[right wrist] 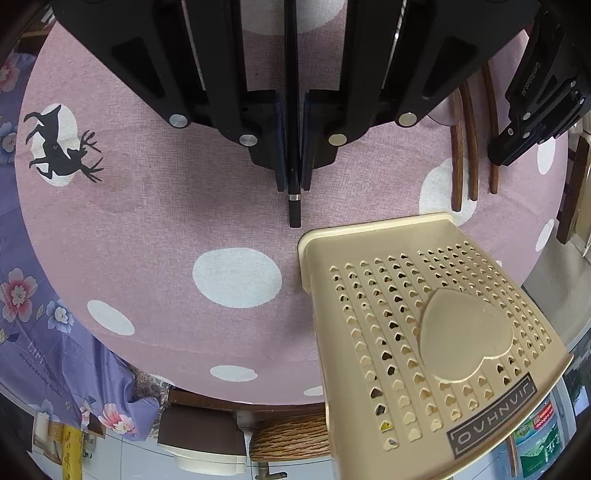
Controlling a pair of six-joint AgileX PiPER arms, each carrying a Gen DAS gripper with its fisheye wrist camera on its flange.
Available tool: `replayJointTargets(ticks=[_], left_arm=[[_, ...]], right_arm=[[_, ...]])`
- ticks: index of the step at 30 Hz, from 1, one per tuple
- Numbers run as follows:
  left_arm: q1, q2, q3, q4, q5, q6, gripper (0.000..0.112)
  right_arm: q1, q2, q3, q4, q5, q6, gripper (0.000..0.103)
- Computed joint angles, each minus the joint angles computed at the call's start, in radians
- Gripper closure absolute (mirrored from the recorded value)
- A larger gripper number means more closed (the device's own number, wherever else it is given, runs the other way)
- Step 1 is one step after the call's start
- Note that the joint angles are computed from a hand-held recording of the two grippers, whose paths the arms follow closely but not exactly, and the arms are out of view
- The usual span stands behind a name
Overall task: Organize utensils
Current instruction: 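Grasp a wooden chopstick with left tool while right tool grasps the black chopstick, then lift both chopsticks and lower them into the cream holder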
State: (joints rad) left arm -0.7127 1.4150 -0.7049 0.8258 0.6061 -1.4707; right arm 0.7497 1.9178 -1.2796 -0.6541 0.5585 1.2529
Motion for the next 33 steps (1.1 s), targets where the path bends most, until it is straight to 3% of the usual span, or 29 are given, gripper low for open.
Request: replayJointTargets(ticks=[10, 19, 26, 33], left_arm=[[0.003, 0.011, -0.011, -0.007, -0.013, 0.003, 0.104], [0.008, -0.016, -0.003, 0.018, -0.027, -0.024, 0.104], [0.000, -0.122, 0.002, 0.026, -0.013, -0.016, 0.104], [-0.035, -0.285, -0.031, 0.075, 0.077, -0.014, 0.105]], right_arm=[[-0.030, -0.034, 0.058, 0.001, -0.068, -0.006, 0.095], [-0.049, -0.098, 0.141, -0.109, -0.161, 0.095, 0.095], [-0.059, -0.205, 0.199, -0.201, -0.200, 0.146, 0.095], [-0.034, -0.367, 0.251, -0.319, -0.194, 0.204, 0.095]])
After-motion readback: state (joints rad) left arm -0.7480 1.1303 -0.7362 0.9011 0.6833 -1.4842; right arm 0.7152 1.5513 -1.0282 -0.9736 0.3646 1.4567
